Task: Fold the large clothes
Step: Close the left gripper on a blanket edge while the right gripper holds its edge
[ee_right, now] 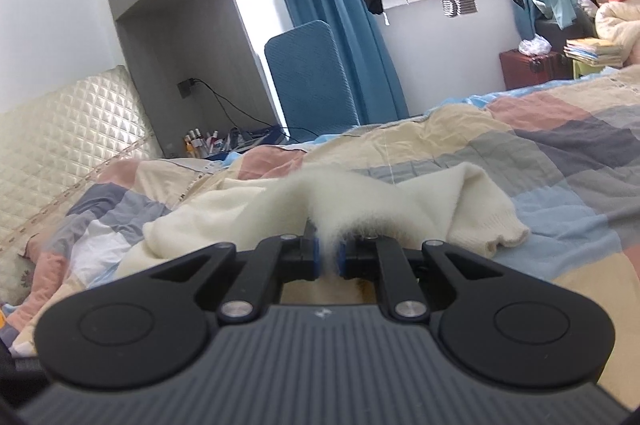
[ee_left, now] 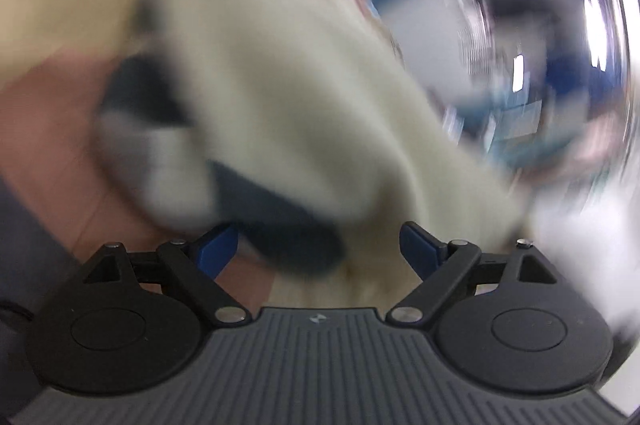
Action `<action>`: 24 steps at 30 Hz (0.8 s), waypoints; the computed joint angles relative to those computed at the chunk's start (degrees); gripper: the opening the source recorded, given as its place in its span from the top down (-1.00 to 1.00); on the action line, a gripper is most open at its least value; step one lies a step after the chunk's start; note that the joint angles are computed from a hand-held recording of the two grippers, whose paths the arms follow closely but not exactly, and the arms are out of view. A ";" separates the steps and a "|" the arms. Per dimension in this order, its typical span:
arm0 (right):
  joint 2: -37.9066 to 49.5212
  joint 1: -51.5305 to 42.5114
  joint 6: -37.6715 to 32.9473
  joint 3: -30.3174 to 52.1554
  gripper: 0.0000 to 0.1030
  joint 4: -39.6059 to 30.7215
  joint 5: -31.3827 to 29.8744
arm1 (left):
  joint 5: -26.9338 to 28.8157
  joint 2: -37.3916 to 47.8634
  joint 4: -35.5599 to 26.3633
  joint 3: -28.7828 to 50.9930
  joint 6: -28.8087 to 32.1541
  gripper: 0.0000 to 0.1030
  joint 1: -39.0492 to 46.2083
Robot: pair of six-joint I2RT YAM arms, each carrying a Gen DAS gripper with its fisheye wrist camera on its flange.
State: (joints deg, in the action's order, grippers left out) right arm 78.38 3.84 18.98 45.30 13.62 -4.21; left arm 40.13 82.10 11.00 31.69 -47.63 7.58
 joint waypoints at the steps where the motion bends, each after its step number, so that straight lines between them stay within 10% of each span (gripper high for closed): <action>1: 0.07 -0.12 0.69 -0.04 0.77 -0.12 -0.17 | 1.92 1.96 5.96 -1.86 -6.14 -0.76 2.06; 9: 0.13 -4.11 13.46 -1.31 0.77 -1.99 -8.14 | -0.83 7.70 19.25 -4.10 -17.53 -0.68 1.74; 16: -2.51 -3.64 12.80 -2.06 0.77 -8.12 -8.85 | -7.18 5.68 8.03 0.86 -5.67 0.30 0.86; 24: -8.48 -3.97 12.75 -5.48 0.77 -8.63 -15.42 | -13.66 -5.55 4.99 -0.10 3.17 0.60 2.34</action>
